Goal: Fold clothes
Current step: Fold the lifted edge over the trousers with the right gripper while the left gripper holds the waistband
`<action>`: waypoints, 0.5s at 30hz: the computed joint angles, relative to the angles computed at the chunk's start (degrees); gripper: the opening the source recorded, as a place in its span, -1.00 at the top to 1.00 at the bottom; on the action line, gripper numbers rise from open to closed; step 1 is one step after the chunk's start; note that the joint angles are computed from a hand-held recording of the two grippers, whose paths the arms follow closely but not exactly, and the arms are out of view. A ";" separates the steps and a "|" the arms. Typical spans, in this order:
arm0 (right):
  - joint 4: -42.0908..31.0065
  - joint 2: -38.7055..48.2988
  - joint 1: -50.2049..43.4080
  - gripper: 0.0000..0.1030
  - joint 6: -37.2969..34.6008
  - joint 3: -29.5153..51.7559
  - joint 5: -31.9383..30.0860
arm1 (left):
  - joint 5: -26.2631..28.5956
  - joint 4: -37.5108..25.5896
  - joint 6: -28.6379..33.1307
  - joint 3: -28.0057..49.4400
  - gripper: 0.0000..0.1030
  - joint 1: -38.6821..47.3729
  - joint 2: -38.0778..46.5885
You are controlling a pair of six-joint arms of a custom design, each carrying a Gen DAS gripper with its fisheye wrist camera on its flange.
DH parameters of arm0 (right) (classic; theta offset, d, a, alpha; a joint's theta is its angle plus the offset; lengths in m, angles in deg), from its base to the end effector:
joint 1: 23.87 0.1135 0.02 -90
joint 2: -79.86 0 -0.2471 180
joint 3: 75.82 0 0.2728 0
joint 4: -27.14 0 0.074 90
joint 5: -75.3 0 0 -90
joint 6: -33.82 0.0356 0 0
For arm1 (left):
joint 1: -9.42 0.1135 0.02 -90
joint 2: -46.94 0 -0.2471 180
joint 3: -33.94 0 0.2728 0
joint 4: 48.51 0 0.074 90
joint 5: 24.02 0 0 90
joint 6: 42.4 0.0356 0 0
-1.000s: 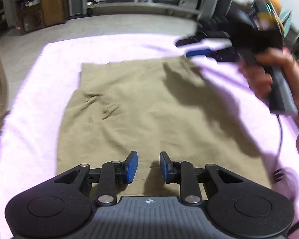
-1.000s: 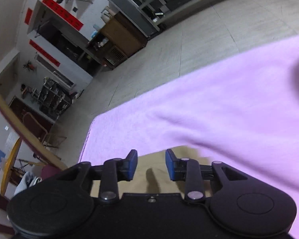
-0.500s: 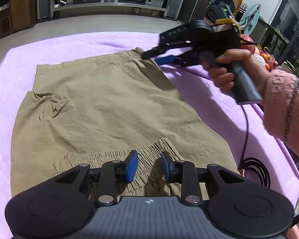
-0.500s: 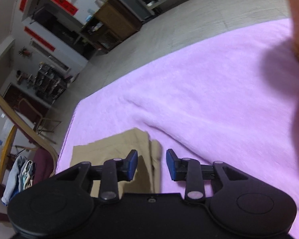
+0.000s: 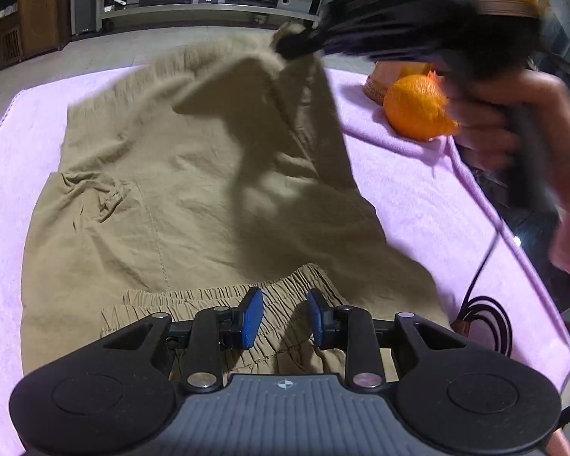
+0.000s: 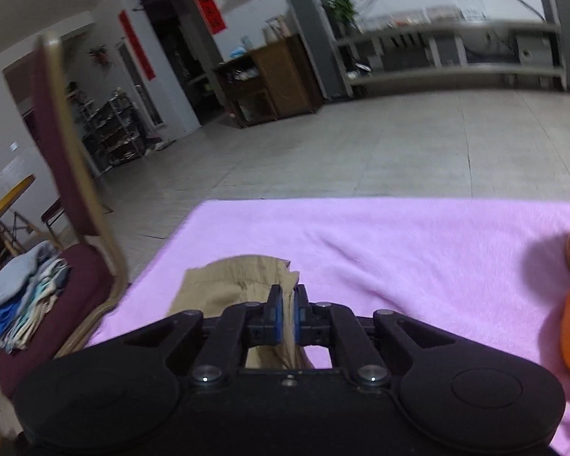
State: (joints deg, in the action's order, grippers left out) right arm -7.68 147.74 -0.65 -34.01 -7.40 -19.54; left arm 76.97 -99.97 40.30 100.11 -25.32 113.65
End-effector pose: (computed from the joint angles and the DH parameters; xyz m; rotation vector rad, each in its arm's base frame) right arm 0.2655 0.1172 0.2833 -0.0699 2.2172 0.5387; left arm 0.2116 -0.1550 0.2520 0.6832 2.4440 -0.5410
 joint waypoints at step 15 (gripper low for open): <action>-42.16 -17.51 58.36 0.90 20.01 2.65 47.09 | -13.74 -39.76 -23.98 -3.66 0.32 -17.91 -51.26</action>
